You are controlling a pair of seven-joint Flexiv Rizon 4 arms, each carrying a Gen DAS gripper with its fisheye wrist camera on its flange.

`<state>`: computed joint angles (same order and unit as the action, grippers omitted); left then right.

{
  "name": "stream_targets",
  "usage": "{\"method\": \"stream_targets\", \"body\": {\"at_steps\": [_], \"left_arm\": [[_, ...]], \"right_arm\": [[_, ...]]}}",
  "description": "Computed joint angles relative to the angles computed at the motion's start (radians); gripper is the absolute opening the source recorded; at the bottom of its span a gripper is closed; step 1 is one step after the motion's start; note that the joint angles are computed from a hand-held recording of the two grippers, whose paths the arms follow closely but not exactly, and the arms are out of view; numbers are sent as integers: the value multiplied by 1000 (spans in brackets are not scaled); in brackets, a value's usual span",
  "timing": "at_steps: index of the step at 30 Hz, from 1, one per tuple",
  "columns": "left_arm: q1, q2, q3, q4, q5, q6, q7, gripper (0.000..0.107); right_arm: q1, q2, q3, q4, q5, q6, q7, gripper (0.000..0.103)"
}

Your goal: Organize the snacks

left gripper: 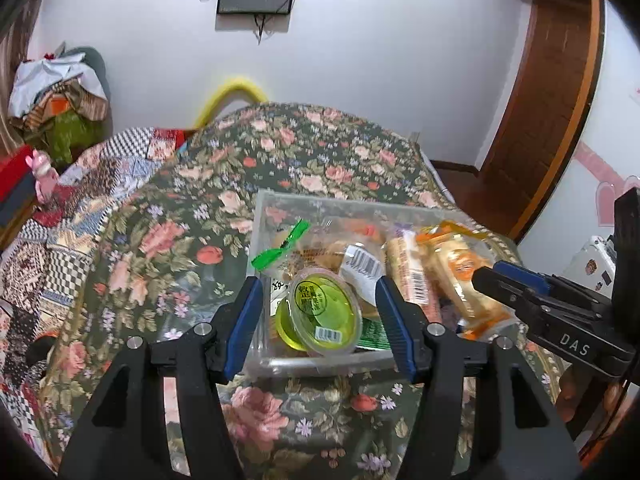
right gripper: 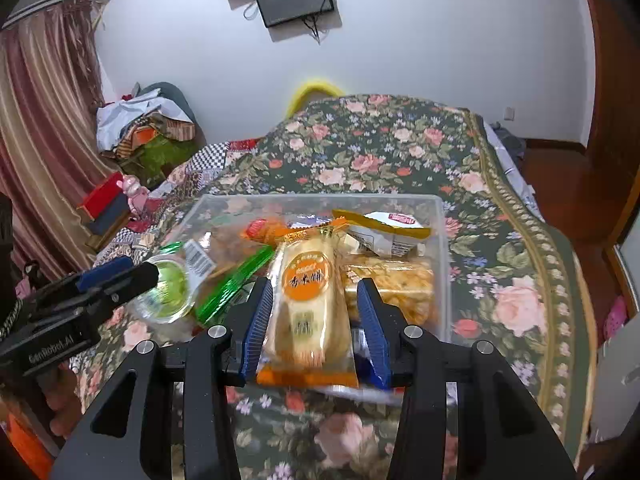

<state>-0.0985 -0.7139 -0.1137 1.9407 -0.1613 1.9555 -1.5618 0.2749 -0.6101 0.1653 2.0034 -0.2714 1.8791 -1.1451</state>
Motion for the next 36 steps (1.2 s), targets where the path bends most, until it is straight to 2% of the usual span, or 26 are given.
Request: {"method": "stream_targets", "body": {"at_steps": [6, 12, 17, 20, 22, 25, 30, 34, 36], "left_arm": [[-4, 100, 0, 119, 43, 131, -35, 58], [-75, 204, 54, 235, 32, 294, -31, 60], [-126, 268, 73, 310, -9, 394, 5, 69], [-154, 293, 76, 352, -38, 464, 25, 80], [-159, 302, 72, 372, -44, 497, 32, 89], [-165, 315, 64, 398, -54, 528, 38, 97], [-177, 314, 60, 418, -77, 562, 55, 102], [-184, 310, 54, 426, -90, 573, 64, 103], [-187, 307, 51, 428, -96, 577, 62, 103]], "right_arm": [[77, 109, -69, 113, 67, 76, -47, 40], [196, 249, -138, 224, 210, 163, -149, 41], [271, 332, -145, 275, 355, 215, -253, 56], [307, 367, -138, 293, 443, 236, -318, 62], [351, 384, -147, 293, 531, 249, -376, 76], [382, 397, -143, 286, 622, 262, -451, 81], [397, 395, -131, 263, 724, 270, -531, 89], [416, 387, -129, 249, 796, 301, -579, 101], [417, 389, -122, 245, 819, 305, -603, 102]]}}
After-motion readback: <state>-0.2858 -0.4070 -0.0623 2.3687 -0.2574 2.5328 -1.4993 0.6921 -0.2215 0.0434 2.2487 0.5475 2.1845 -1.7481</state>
